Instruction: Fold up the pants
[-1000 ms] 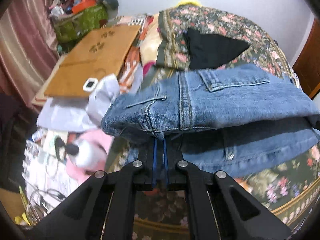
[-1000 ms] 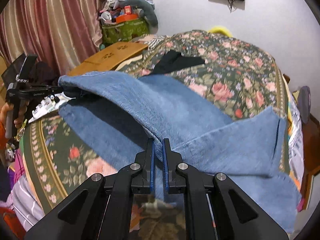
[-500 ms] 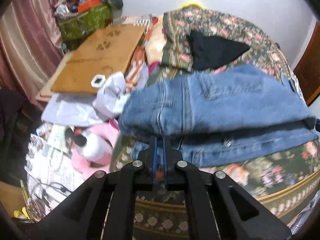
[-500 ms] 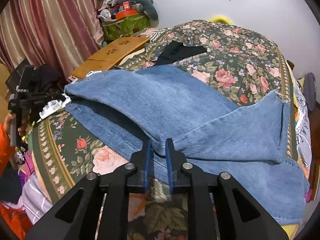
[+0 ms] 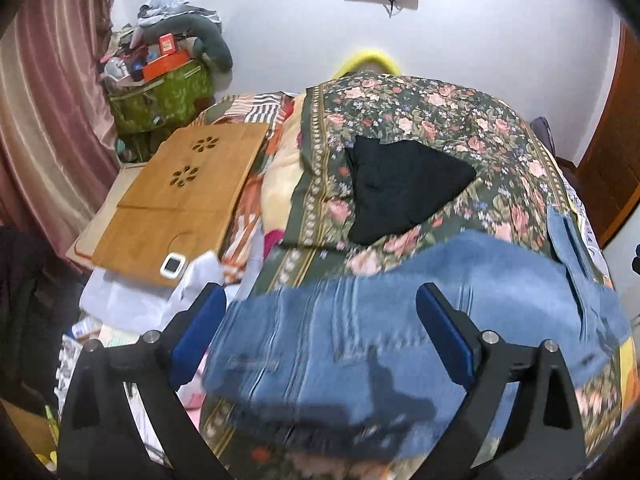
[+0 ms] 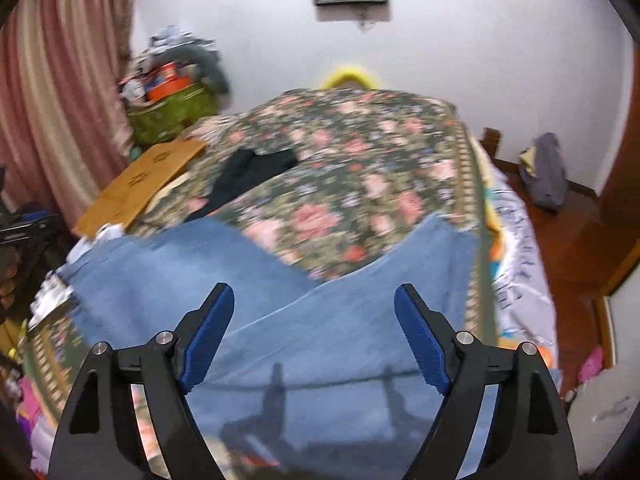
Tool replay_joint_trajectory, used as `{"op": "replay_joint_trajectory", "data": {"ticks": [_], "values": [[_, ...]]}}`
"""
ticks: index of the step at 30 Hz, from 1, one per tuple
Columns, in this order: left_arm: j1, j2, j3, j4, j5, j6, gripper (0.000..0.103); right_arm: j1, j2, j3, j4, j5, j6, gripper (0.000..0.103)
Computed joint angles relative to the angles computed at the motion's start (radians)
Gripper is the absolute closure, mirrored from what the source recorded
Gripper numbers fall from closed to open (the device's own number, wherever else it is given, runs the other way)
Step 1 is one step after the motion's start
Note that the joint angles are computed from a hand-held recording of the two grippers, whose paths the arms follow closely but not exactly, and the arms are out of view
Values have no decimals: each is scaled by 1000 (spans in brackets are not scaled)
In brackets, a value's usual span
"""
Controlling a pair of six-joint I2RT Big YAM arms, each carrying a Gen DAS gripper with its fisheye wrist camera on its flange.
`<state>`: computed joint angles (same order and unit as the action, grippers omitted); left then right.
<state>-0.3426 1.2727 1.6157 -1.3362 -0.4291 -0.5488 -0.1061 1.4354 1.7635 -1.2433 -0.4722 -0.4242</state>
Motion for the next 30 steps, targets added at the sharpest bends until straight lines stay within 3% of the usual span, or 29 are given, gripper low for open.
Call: {"op": "replay_joint_trajectory", "data": {"ticks": [13, 17, 23, 25, 26, 27, 29, 30], "values": [[80, 303, 257, -6, 111, 96, 7, 14, 357, 313, 0, 107, 112, 23], [84, 380, 309, -19, 135, 128, 7, 30, 505, 466, -65, 118, 158, 24], [73, 455, 357, -42, 161, 172, 7, 58, 690, 680, -164, 203, 189, 26], [64, 464, 357, -44, 158, 185, 7, 61, 747, 747, -214, 223, 192, 43], [60, 468, 359, -47, 157, 189, 7, 57, 759, 753, -222, 200, 201, 44], [57, 472, 362, -51, 155, 192, 7, 51, 747, 722, -193, 177, 218, 44], [49, 473, 364, -54, 158, 194, 7, 45, 710, 653, -130, 166, 234, 57], [44, 471, 363, -52, 165, 193, 7, 43, 699, 637, -117, 170, 241, 76]]}}
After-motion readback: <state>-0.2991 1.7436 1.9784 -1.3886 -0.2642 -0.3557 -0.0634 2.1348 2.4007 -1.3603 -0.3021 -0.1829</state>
